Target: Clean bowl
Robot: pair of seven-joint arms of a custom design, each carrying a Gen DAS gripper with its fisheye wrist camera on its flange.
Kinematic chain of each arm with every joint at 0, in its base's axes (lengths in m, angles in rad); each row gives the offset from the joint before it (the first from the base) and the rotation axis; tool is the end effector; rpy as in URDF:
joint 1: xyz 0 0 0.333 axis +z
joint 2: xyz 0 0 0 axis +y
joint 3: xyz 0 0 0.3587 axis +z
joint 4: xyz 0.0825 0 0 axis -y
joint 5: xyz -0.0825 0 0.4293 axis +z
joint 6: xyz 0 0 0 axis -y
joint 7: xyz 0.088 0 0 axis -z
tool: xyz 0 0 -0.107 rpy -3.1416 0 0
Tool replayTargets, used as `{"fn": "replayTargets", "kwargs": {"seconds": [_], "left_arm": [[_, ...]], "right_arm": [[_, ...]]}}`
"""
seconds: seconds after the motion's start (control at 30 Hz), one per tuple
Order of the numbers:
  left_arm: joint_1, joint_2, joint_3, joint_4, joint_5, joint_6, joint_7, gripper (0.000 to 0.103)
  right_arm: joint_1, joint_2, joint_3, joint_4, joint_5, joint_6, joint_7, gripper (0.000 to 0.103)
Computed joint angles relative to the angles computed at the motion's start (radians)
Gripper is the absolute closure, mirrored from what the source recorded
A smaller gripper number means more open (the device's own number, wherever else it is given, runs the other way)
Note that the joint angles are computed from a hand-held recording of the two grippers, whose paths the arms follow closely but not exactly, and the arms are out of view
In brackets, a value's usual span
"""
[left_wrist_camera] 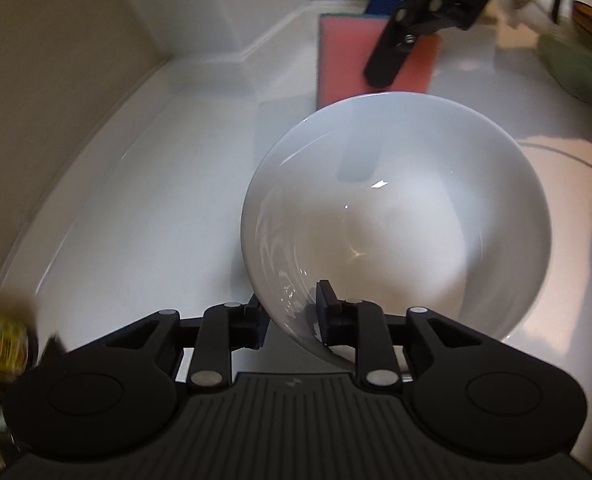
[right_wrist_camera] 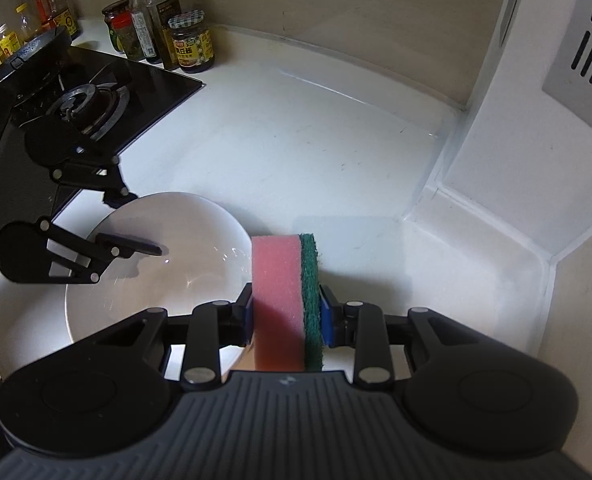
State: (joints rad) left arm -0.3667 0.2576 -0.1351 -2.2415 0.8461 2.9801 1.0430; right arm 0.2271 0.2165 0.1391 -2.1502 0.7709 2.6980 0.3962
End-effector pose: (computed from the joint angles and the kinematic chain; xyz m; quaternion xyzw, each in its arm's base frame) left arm 0.5047 -0.3347 0.2995 -0.3771 0.8866 -0.1770 0.2010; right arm 0.5956 0.2010 0.3380 -0.9052 0.3254 -0.0536 0.2680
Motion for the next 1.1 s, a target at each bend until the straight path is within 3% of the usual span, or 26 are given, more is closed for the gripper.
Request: {"fn": "replayTargets", "kwargs": {"seconds": [0.13, 0.17, 0.3, 0.37, 0.43, 0.5, 0.63, 0.8, 0.93, 1.0, 1.1], "left_arm": [[-0.025, -0.02, 0.006, -0.004, -0.08, -0.066, -0.204, 0.079], [-0.042, -0.036, 0.008, -0.009, -0.124, -0.113, -0.331, 0.081], [-0.02, -0.076, -0.029, -0.065, -0.231, -0.097, -0.588, 0.08], [-0.054, -0.089, 0.001, -0.079, -0.137, -0.101, -0.762, 0.081], [-0.042, -0.086, -0.015, -0.077, -0.102, -0.106, -0.782, 0.085], [-0.022, -0.086, -0.047, -0.07, -0.11, -0.143, -0.698, 0.085], [0.032, -0.085, -0.108, -0.077, -0.224, -0.165, -0.4, 0.085], [0.103, -0.098, -0.175, -0.109, -0.445, -0.124, 0.077, 0.087], [0.17, -0.053, -0.254, -0.075, -0.675, -0.093, 0.435, 0.09], [0.151, -0.03, -0.239, -0.044, -0.7, -0.1, 0.46, 0.09], [0.08, -0.017, -0.166, -0.014, -0.656, -0.124, 0.334, 0.086]], "right_arm": [[-0.008, -0.006, 0.001, -0.008, 0.027, -0.004, -0.007, 0.076], [-0.01, -0.009, 0.002, -0.012, 0.04, -0.004, -0.012, 0.076], [-0.013, -0.025, 0.002, -0.036, 0.085, -0.001, -0.028, 0.076], [-0.01, -0.035, 0.0, -0.05, 0.099, 0.008, -0.034, 0.076], [-0.007, -0.044, -0.002, -0.06, 0.108, 0.006, -0.038, 0.076], [-0.002, -0.053, -0.006, -0.071, 0.109, 0.003, -0.037, 0.076], [0.008, -0.084, -0.015, -0.099, 0.088, -0.026, -0.021, 0.076], [0.012, -0.116, -0.033, -0.123, 0.083, -0.111, -0.019, 0.076], [0.019, -0.087, -0.034, -0.089, 0.091, -0.116, -0.02, 0.076], [0.024, -0.077, -0.029, -0.075, 0.083, -0.111, -0.026, 0.076], [0.039, -0.082, -0.021, -0.083, 0.047, -0.076, -0.035, 0.076]]}}
